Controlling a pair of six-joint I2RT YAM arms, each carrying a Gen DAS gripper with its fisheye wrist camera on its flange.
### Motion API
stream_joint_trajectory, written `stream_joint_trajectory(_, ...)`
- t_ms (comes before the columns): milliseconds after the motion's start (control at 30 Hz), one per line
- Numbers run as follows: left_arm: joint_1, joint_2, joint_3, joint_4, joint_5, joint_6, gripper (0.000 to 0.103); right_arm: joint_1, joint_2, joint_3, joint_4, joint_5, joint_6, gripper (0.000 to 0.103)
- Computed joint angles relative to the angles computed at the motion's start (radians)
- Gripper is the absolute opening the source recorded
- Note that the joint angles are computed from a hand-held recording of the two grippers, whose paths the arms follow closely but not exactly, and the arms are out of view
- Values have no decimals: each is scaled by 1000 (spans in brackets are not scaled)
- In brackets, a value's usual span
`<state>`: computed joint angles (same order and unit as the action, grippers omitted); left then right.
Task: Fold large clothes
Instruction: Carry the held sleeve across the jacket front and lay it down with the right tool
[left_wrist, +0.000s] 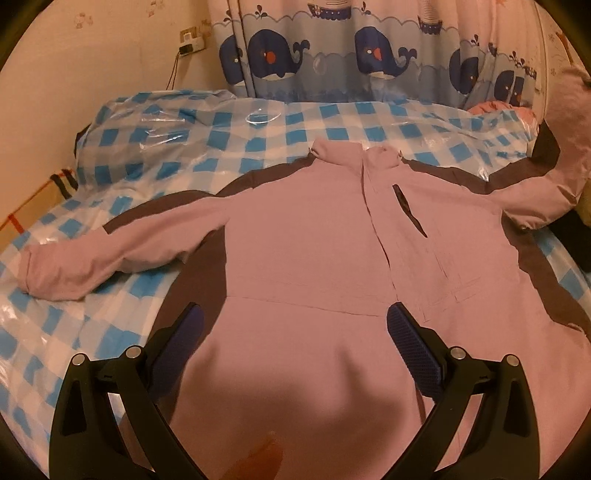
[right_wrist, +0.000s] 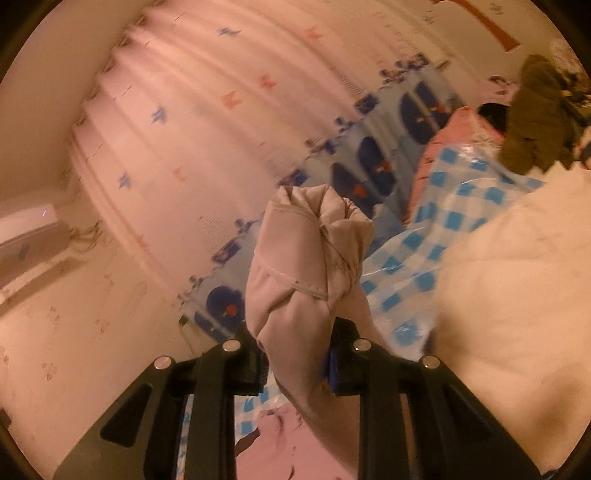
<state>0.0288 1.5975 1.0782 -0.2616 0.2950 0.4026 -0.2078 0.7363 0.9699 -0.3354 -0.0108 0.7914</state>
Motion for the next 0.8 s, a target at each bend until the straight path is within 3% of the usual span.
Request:
stream_joint_trajectory(200, 12, -12, 10, -24, 37, 16, 96, 351, 196, 70, 117, 230, -43, 24)
stream_joint_trajectory(433, 33, -4, 21, -23, 54, 2, 96, 588, 544, 161, 327, 317, -75, 24)
stream_joint_trajectory(600, 66, 40, 74, -53, 79, -25, 96, 675, 846, 262, 474, 311, -56, 24)
stream_joint_trajectory(800, 110, 98, 145, -104, 123, -58, 96, 740, 1253, 519, 559, 258, 18, 24)
